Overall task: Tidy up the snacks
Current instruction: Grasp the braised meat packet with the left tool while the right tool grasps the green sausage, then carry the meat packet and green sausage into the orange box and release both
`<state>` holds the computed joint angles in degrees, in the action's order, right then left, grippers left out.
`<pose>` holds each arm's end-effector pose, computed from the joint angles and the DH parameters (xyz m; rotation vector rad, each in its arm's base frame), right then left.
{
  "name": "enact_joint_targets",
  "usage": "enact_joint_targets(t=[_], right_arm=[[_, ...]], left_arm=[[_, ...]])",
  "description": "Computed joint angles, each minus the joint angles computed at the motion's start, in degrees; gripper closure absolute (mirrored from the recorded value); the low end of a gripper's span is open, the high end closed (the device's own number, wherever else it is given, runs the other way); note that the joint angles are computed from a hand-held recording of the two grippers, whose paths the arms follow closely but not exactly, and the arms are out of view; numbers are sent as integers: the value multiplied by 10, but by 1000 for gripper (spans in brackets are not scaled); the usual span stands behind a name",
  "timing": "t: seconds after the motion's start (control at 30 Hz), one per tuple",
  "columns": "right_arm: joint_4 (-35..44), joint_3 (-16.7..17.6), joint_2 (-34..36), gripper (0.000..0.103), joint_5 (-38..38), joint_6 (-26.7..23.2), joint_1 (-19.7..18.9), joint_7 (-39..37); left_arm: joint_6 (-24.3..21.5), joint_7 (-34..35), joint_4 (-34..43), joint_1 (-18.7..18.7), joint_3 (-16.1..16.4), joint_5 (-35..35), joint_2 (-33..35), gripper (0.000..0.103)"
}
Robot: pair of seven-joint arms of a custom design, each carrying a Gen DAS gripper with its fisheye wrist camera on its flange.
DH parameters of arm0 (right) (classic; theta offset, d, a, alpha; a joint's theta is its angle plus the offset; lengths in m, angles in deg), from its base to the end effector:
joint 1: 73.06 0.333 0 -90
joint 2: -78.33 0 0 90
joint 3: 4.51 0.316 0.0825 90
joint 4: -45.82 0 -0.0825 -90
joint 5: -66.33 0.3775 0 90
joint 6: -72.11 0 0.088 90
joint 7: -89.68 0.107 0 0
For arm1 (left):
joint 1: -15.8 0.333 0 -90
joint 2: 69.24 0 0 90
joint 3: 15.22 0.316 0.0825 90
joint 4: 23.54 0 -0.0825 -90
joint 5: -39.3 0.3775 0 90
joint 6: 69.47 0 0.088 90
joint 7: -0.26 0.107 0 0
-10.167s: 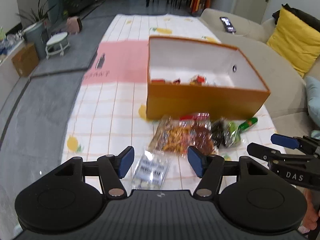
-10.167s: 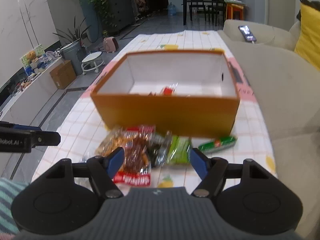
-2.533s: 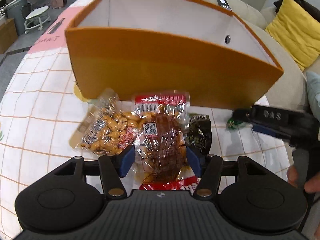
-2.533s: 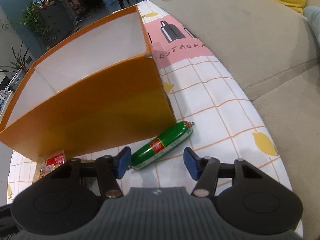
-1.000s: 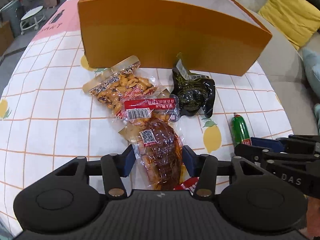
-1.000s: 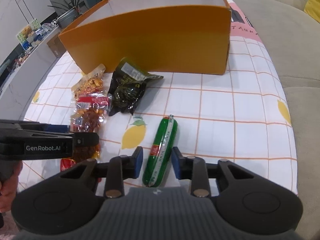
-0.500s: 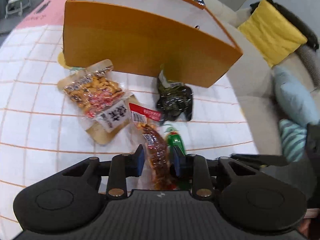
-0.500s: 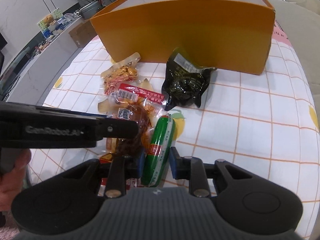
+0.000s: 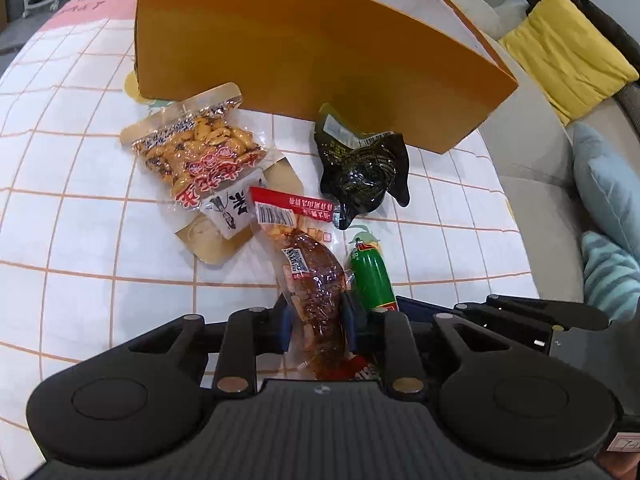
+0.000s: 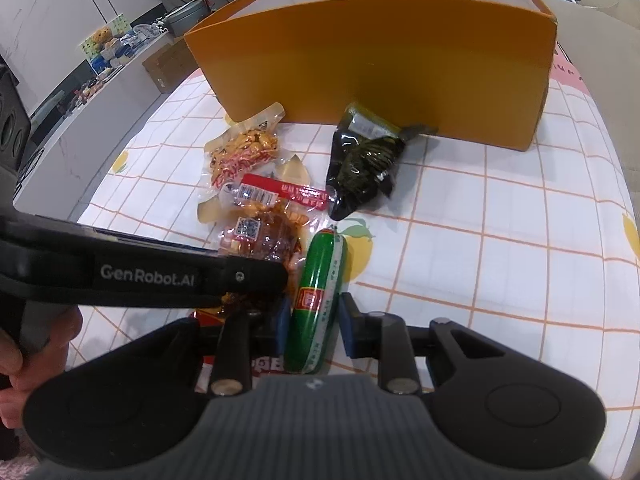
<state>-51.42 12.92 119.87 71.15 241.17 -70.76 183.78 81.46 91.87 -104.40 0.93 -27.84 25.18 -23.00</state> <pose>0.6851 0.2010 0.2541 -1.8674 1.7508 -0.1607 0.6950 -0.3079 0.2762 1.8823 -2.3398 0.7965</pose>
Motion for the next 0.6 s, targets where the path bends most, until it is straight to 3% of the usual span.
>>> enact_joint_targets(t=[0.23, 0.6], right_arm=[[-14, -6, -14, 82, 4, -1, 3, 13], [-65, -37, -66, 82, -22, 63, 25, 75]], left_arm=[[50, 38, -41, 13, -20, -14, -27, 87], [111, 75, -89, 36, -39, -54, -77, 88]])
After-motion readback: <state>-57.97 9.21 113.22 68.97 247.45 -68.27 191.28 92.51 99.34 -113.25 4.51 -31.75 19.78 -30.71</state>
